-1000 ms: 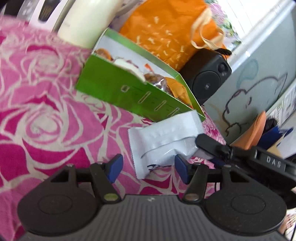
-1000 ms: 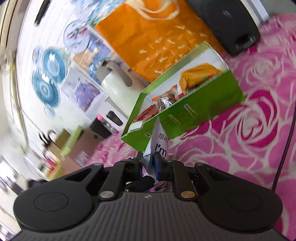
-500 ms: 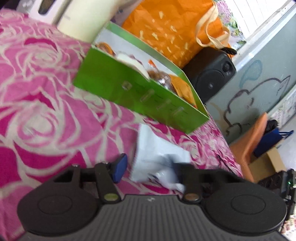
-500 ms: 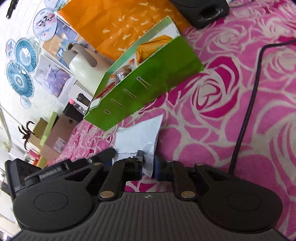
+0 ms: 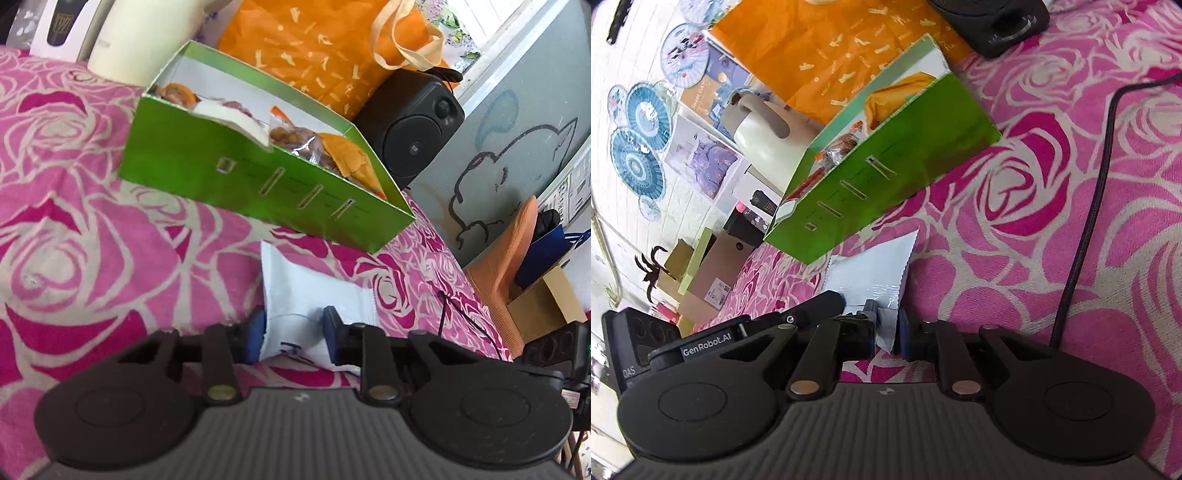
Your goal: Organize snacks
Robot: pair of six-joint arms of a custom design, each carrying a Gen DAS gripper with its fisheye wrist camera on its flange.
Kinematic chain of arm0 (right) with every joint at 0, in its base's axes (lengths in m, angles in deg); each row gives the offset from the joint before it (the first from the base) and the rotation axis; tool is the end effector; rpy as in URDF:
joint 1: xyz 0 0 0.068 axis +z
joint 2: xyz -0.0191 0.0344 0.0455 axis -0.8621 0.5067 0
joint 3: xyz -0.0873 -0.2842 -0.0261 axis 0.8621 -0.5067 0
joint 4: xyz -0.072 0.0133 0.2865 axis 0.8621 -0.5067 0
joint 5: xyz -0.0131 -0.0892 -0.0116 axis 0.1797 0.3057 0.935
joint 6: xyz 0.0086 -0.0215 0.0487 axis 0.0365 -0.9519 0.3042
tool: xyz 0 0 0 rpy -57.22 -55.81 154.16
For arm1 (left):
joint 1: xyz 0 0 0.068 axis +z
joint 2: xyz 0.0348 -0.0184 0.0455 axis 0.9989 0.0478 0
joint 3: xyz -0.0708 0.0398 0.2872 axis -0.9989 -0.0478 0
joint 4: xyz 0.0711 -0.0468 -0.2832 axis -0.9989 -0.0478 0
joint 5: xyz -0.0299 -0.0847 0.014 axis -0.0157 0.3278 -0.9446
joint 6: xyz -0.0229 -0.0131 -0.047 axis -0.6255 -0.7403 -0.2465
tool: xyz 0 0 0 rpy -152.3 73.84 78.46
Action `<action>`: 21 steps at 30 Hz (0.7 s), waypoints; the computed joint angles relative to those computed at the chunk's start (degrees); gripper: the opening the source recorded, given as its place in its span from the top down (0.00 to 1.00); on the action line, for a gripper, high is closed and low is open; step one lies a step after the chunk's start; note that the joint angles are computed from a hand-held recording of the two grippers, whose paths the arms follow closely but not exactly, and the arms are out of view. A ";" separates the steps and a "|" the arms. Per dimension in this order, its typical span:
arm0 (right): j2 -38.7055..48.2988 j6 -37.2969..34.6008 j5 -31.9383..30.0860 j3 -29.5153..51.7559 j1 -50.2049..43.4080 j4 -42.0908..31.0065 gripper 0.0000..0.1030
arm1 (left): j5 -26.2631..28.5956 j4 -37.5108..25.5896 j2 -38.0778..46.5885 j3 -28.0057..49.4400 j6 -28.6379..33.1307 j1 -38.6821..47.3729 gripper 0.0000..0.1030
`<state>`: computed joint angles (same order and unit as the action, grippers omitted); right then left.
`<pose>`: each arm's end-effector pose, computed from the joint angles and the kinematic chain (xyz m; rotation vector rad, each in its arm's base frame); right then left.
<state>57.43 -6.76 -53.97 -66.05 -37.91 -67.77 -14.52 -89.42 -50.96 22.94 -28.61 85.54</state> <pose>0.1673 0.0814 0.1494 -0.0104 2.2467 0.9799 0.1423 -0.0204 0.1704 -0.1422 2.1957 -0.7562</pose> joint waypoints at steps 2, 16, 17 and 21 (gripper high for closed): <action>-2.45 -0.99 3.07 -0.24 2.37 -0.90 0.78 | -0.64 -1.16 -1.95 0.16 0.08 -0.47 0.78; -2.21 -3.52 7.43 5.12 8.54 -0.33 0.79 | 0.76 -8.96 -11.21 4.61 2.42 5.25 0.79; -1.55 -3.55 7.84 5.42 8.93 0.39 0.79 | 0.95 -8.56 -10.56 4.97 2.78 5.82 0.79; 2.53 -3.77 7.74 7.01 8.69 5.36 0.79 | 1.62 -4.66 -5.52 7.18 4.57 7.83 0.79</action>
